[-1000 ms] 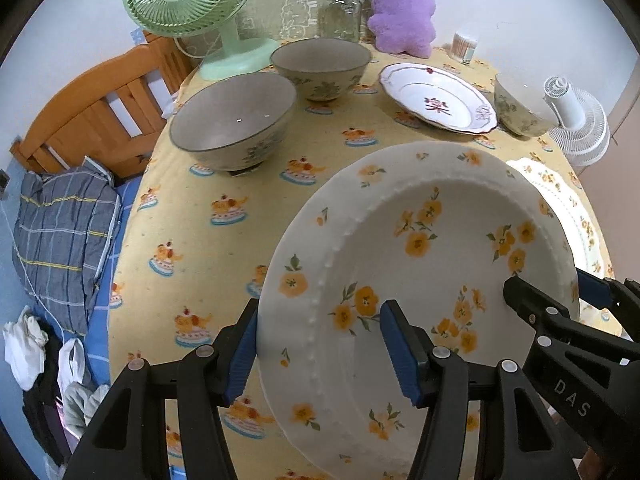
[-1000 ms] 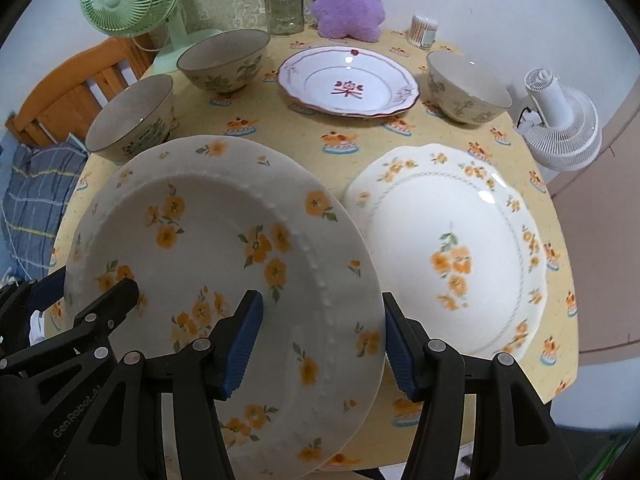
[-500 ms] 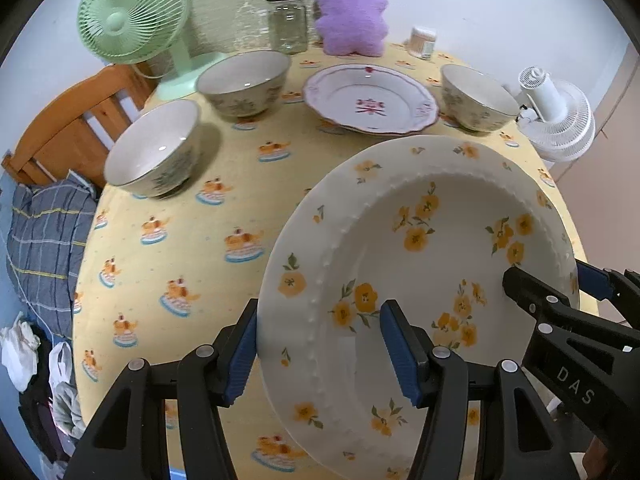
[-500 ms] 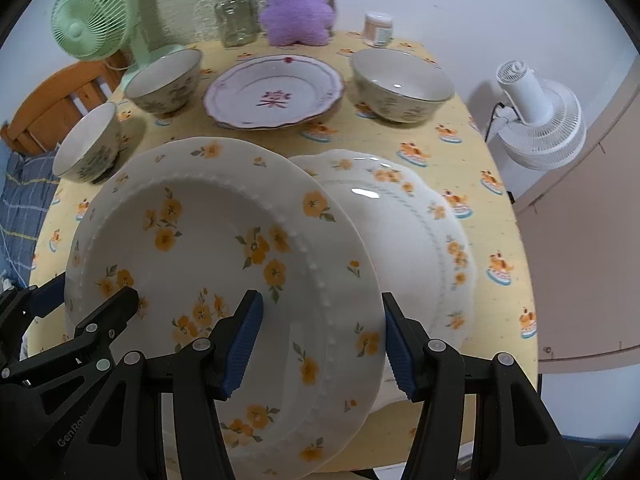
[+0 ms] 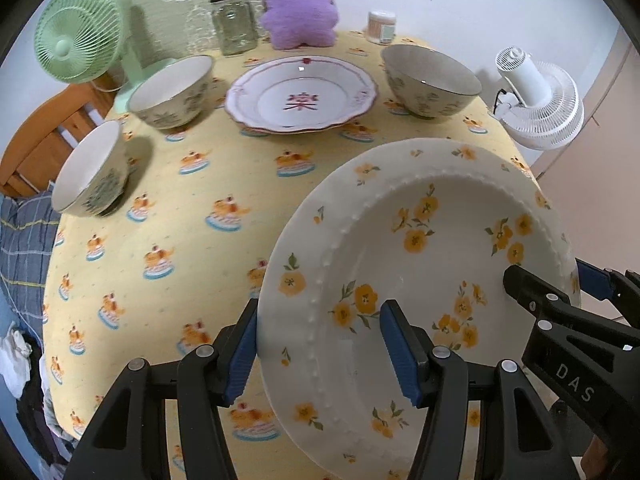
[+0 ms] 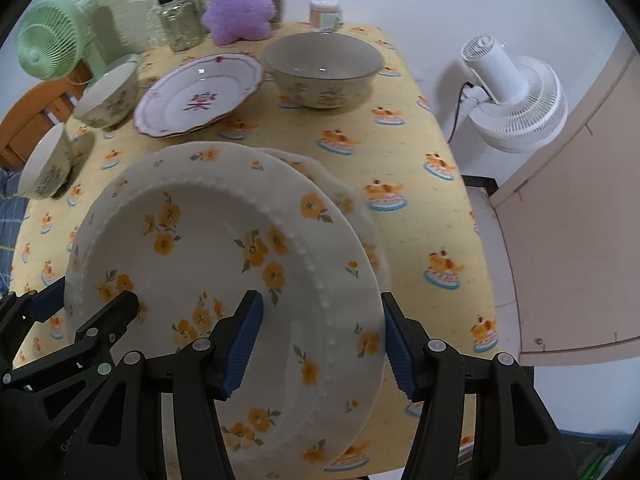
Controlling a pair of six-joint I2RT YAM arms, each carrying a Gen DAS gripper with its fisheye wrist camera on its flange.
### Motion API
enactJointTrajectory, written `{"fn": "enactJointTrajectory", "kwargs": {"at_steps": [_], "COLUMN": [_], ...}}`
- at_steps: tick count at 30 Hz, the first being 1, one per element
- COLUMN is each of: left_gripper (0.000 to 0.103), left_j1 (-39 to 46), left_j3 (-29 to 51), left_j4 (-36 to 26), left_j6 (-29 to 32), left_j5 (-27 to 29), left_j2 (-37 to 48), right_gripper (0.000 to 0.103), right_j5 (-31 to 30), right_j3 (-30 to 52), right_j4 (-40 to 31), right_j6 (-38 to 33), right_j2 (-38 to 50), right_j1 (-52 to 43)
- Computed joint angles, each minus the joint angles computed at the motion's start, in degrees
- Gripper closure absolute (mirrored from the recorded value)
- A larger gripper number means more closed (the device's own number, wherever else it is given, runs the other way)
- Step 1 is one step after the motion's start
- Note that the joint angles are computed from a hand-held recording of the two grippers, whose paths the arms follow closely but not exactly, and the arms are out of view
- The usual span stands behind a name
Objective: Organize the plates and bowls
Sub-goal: 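Lower the dotted-rim plate onto the scalloped plate with both tools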
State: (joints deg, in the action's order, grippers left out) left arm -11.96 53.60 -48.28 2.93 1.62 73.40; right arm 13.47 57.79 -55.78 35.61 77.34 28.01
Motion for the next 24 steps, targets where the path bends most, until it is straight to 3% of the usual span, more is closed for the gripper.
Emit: {"fn": "enactJointTrajectory", "kwargs": {"at_steps": [7,24], "left_gripper": [0.043,0.041], "left_j1": [-5.1,-8.9], "left_j3": [0.1,2.0], "left_j4": [2.5,5.3], "left_j6": [-5.3,-7.7], "left_j5": [-2.4,-6.0], "left_j2": [3.5,11.3], "right_gripper": [0.041,0.043], "right_j5": [-1.9,-5.2], "right_j3": [-2.4,-3.8], "right_j4": [2.6,7.5], "right_j6": [-5.4,-9.5], "right_j2": [-0.3,4.0], "right_j1": [-5.6,-11.3]}}
